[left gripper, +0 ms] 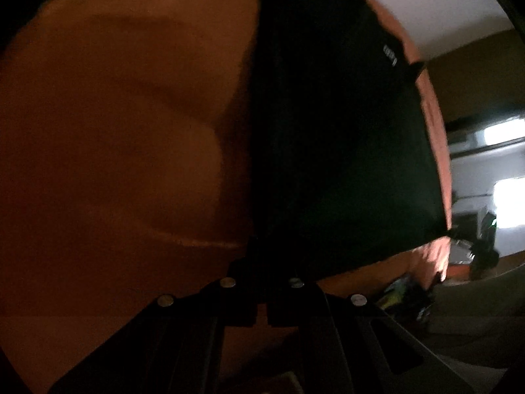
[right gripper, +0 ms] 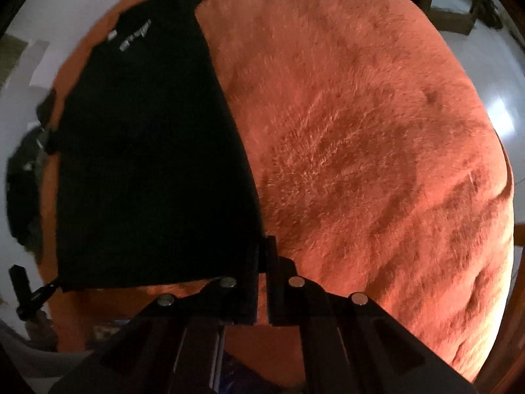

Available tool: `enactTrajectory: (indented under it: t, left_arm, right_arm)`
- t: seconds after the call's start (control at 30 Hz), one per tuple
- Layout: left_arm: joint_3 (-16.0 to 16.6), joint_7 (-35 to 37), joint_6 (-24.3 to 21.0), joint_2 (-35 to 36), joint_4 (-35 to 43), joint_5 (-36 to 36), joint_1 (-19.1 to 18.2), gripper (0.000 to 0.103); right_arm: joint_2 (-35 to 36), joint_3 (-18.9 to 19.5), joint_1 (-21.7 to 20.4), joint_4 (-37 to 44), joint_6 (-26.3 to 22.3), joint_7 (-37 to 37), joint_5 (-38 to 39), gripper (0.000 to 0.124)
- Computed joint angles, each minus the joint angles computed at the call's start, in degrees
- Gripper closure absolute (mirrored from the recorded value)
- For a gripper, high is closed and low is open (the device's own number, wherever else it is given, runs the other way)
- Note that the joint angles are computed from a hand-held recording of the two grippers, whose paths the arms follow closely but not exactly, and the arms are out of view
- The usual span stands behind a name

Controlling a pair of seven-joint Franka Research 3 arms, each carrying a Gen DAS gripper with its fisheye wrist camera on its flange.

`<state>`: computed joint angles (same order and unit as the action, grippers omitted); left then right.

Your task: Fold clothes

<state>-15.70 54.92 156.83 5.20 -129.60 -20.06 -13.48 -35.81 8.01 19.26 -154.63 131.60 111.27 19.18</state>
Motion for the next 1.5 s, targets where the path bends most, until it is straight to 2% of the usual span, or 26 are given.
enactTrajectory:
  t: [0.13, 0.23, 0.3, 0.37, 0.43, 0.47, 0.5, 0.53, 0.57, 0.67, 0.83, 0.97, 1.03, 1.1, 1.13, 1.17, 1.27, 1.33, 1.43, 1.5]
  left_arm:
    - [0.63, -2.35, -0.42, -0.11, 0.41, 6.35, -0.65, 0.100]
    - [0.47, -3.14, -0.53, -0.15, 0.35, 8.56, -1.04, 0.099]
    - [1.03, -4.46, -3.91, 1.25, 1.86, 11.16, -0.92, 0.097]
    - [0.86, -5.04, -5.31, 1.67, 2.08, 10.93, -0.64, 0.096]
    - [0.53, -4.41, -3.50, 0.32, 0.61, 8.33, -0.04, 0.092]
    - [0.62, -4.68, -2.57, -0.41, -0.03, 8.09, 0.00, 0.085]
    - [1.09, -6.74, -0.73, -1.75, -1.19, 9.84, -0.18, 0.074]
    - [1.57, -9.09, 0.36, -2.58, -1.83, 12.54, -0.37, 0.068]
    - [2.00, -11.58, 1.27, -3.32, -2.37, 15.51, -0.48, 0.060]
    - [2.54, -14.12, 2.18, -3.63, -2.43, 20.00, -0.32, 0.059]
    - [2.70, -8.93, 0.58, -2.52, -1.65, 19.81, 0.56, 0.060]
    - [4.65, -4.20, -2.20, 0.94, 6.63, 26.15, 2.61, 0.059]
    - [5.76, -3.02, -3.26, 3.76, 11.80, 27.52, 4.26, 0.055]
    - [7.65, -7.42, -4.58, 7.02, 17.10, 31.21, 4.64, 0.045]
    - [8.67, -10.51, -5.43, 8.67, 19.81, 33.38, 4.51, 0.043]
    - [9.62, -13.47, -6.40, 10.39, 22.68, 35.37, 4.40, 0.041]
    - [10.64, -17.91, -6.84, 14.30, 28.35, 35.56, 6.34, 0.038]
    - [10.71, -19.96, -11.49, 19.17, 36.10, 33.62, 7.65, 0.037]
    - [9.93, -21.49, -16.39, 25.07, 44.08, 29.39, 10.19, 0.036]
    - [11.18, -23.45, -22.29, 28.62, 50.18, 30.98, 9.09, 0.036]
  right_arm:
    - [1.05, 0.82, 0.31, 0.02, 0.80, 0.06, -0.86, 0.122]
    - [0.38, 1.18, 0.83, -0.37, 1.41, -0.38, -1.61, 0.121]
    - [1.30, 1.00, 1.22, -0.36, 1.33, -0.86, -1.54, 0.120]
    - [2.52, 1.25, 1.32, -0.22, 1.19, -0.93, -1.97, 0.113]
    - [3.05, 1.47, 1.34, -0.21, 1.26, -0.79, -2.52, 0.106]
    - [2.55, 1.50, 1.29, -0.36, 1.49, -0.63, -2.76, 0.103]
    - [2.05, 1.54, 1.23, -0.52, 1.73, -0.48, -2.99, 0.092]
    - [1.55, 1.58, 1.16, -0.68, 1.96, -0.33, -3.22, 0.079]
    - [1.06, 1.62, 1.08, -0.83, 2.18, -0.18, -3.44, 0.075]
    - [-0.47, 1.50, 0.85, -1.38, 3.57, 0.18, -3.62, 0.073]
    - [1.38, 1.45, 0.14, -0.09, 6.25, 0.70, -3.77, 0.073]
    - [7.53, -1.05, 0.44, 5.02, 9.59, -3.17, -2.08, 0.073]
    - [13.57, -2.24, -0.22, 10.78, 12.70, -6.07, -1.69, 0.073]
    - [20.11, -3.41, -0.85, 17.63, 15.42, -8.33, -1.03, 0.073]
    - [21.70, -3.06, -1.90, 19.08, 17.00, -9.97, 0.71, 0.073]
    - [22.44, -4.53, -0.95, 19.22, 19.04, -11.39, 2.46, 0.073]
    - [31.86, -5.65, -1.43, 27.49, 22.14, -14.68, 8.35, 0.073]
    - [36.66, -6.10, -2.70, 32.07, 22.14, -16.68, 12.54, 0.073]
    - [44.76, -5.71, -4.85, 40.06, 22.19, -15.35, 14.95, 0.073]
    - [48.13, -5.79, -5.75, 43.53, 22.21, -12.81, 14.00, 0.073]
